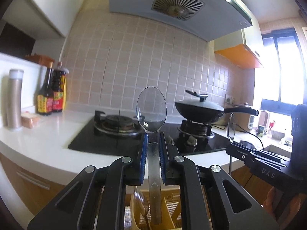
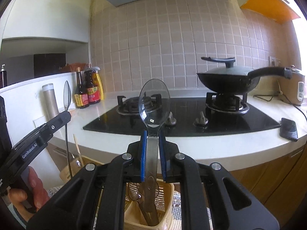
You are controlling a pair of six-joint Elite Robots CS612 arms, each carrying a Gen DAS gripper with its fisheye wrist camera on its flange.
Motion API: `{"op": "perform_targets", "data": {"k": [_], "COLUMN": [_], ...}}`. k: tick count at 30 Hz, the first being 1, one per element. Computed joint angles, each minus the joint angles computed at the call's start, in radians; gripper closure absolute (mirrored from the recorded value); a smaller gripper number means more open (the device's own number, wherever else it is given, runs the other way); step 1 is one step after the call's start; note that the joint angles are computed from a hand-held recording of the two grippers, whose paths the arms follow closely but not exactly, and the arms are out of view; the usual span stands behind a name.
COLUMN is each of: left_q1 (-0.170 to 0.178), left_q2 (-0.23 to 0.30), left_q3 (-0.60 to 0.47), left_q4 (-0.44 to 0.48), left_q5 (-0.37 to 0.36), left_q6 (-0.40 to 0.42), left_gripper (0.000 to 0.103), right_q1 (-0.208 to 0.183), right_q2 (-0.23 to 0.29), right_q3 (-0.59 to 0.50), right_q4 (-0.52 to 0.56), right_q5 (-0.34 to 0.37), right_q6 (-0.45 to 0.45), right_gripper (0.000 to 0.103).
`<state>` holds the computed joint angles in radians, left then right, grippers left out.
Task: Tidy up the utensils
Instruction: 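Lower the spoon into the tan basket with the left tool while the right tool releases its spoon there, then grasp a wooden chopstick with the left tool while the right tool grasps a black ladle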
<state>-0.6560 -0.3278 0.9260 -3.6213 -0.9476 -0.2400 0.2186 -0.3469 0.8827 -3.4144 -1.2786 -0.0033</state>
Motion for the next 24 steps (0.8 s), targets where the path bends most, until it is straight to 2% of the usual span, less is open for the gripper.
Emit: {"op": "perform_targets", "data": {"k": [7,9,10,11,12,13,16,24], "left_q1": [-0.002,-0.002,-0.002,-0.003,-0.004,-0.004,-0.008,-0.048], "left_q2": [0.003,-0.007,-0.014,-0.018,-0.027,-0.034,-0.064,-0.145], "left_q3": [0.010,0.032,0.045,0.053,0.073,0.087,0.140,0.275], "left_q4": [0.014,0.019,0.020,0.020,0.014,0.010,-0.001,-0.052], "left_q5": [0.000,-0.015,-0.020,-0.020,-0.023,-0.025,-0.036,0.028], "left_q6": [0.003,-0.014,-0.030,-0.040,-0.055,-0.063,-0.078,-0.031], "left_gripper": [0.091,0.083,0.074,0.067,0.065,0.062,0.056,0.055], "right_q1": [-0.001,-0.004,-0.007,-0.009,-0.012,-0.013,-0.018,-0.031], "right_q2": [-0.004,-0.013,-0.020,-0.025,-0.034,-0.040,-0.067,-0.146], "right_q3": [0.025,0.044,0.056,0.065,0.084,0.098,0.147,0.287], "right_q4": [0.010,0.015,0.023,0.029,0.025,0.020,0.016,-0.015], "right_q5": [0.013,0.027,0.043,0.054,0.058,0.059,0.059,0.072], "right_q6": [-0.014,-0.017,-0.012,-0.008,0.001,0.003,-0.006,0.009], "right_gripper": [0.092,0.091,0.089,0.083,0.075,0.073,0.072,0.072]}}
